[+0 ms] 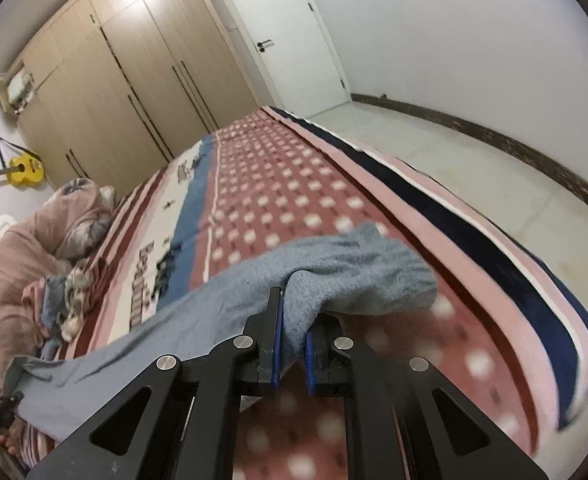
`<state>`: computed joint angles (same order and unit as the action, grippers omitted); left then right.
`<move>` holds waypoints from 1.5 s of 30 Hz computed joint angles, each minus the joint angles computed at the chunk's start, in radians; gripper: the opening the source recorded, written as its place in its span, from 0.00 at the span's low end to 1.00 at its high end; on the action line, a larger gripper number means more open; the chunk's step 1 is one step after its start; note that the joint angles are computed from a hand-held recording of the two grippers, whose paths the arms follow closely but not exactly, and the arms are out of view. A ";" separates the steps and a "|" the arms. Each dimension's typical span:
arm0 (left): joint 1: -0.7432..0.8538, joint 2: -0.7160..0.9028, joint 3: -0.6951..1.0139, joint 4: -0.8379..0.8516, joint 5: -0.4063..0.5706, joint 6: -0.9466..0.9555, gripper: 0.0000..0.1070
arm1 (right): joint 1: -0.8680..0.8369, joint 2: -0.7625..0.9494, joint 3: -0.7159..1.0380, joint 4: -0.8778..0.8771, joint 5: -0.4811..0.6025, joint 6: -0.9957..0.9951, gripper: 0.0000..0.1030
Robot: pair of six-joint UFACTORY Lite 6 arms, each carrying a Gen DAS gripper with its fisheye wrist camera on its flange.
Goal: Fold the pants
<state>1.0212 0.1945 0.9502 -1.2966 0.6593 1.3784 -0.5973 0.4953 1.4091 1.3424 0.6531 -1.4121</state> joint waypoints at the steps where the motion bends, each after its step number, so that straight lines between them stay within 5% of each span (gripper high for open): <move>1: 0.009 -0.025 -0.031 0.005 -0.001 0.015 0.06 | -0.023 -0.034 -0.048 -0.004 0.008 -0.017 0.03; 10: 0.032 -0.108 -0.157 0.055 -0.069 0.077 0.11 | -0.113 -0.115 -0.250 0.013 -0.003 -0.199 0.08; 12: 0.005 -0.126 -0.182 0.040 -0.137 0.099 0.30 | -0.126 -0.100 -0.253 0.025 -0.002 -0.228 0.08; 14: 0.013 -0.147 -0.204 -0.010 -0.150 0.147 0.50 | -0.135 -0.100 -0.254 0.022 -0.005 -0.240 0.18; 17: 0.019 -0.201 -0.224 0.025 -0.186 0.089 0.51 | -0.160 -0.109 -0.244 -0.035 -0.004 -0.225 0.39; 21: 0.030 -0.323 -0.296 0.039 -0.230 0.057 0.64 | -0.196 -0.149 -0.265 -0.082 -0.058 -0.245 0.53; 29: 0.077 -0.424 -0.340 0.007 -0.209 0.115 0.65 | -0.230 -0.234 -0.326 -0.013 -0.025 -0.418 0.54; 45: 0.237 -0.104 -0.185 -0.031 0.010 0.340 0.66 | 0.177 -0.565 -0.614 0.074 -0.097 -0.342 0.65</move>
<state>1.2578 0.0905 0.7653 -1.3279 0.6695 1.7179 -0.4200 -0.0701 0.7947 1.4165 0.5565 -1.7543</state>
